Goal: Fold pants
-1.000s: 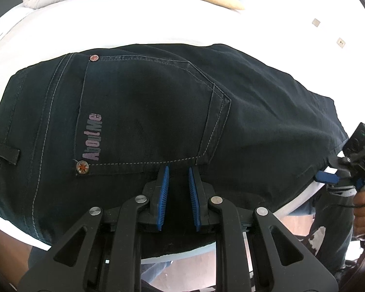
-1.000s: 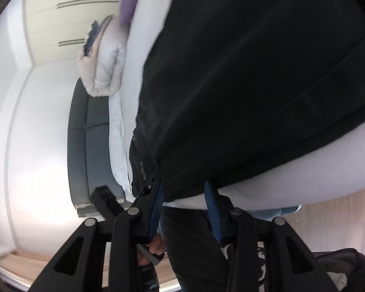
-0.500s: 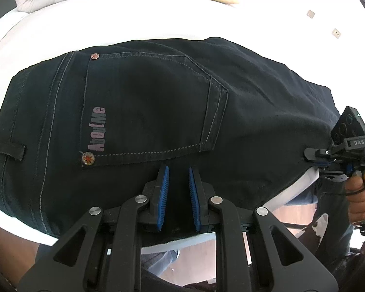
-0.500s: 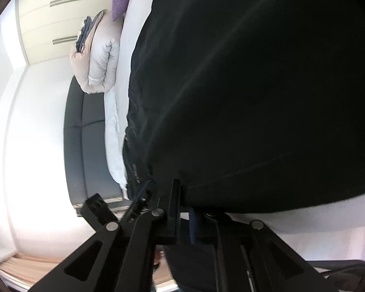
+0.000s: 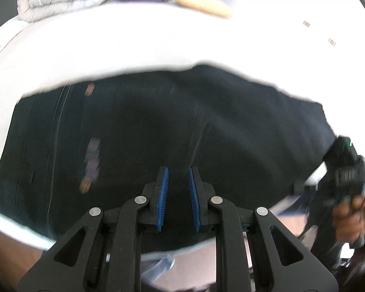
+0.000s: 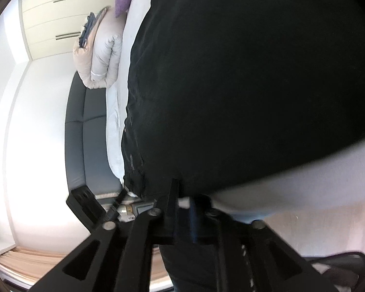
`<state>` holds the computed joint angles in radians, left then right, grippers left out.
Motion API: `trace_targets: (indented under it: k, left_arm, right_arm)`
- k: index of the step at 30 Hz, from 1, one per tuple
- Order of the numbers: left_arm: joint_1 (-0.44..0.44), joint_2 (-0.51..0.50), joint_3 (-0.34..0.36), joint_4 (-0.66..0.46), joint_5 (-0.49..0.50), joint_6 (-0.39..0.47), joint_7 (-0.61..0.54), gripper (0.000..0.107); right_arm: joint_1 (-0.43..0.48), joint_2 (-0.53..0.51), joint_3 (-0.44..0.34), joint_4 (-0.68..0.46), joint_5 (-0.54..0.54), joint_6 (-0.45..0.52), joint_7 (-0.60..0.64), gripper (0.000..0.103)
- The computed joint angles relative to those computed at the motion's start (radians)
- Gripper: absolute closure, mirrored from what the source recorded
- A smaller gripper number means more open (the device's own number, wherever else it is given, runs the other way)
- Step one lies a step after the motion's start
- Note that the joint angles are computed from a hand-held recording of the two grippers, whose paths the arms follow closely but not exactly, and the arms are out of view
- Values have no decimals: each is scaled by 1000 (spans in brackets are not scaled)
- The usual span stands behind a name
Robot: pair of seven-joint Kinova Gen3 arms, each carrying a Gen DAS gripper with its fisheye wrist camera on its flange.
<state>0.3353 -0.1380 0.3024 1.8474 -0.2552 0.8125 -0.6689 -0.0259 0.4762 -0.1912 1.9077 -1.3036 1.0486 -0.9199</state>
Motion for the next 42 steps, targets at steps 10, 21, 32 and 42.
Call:
trace_targets:
  k: [10, 21, 32, 42]
  left_arm:
    - [59, 311, -92, -277, 64, 15, -215, 91]
    - [52, 294, -158, -165, 167, -133, -272, 91]
    - [0, 224, -145, -46, 246, -235, -319, 91]
    - [-36, 153, -105, -87, 193, -209, -255, 91]
  right_arm:
    - [210, -51, -193, -145, 40, -97, 46, 82]
    - [211, 126, -186, -215, 0, -250, 50, 103]
    - [249, 87, 132, -302, -46, -291, -55, 103]
    - [234, -163, 183, -39, -279, -364, 111, 97]
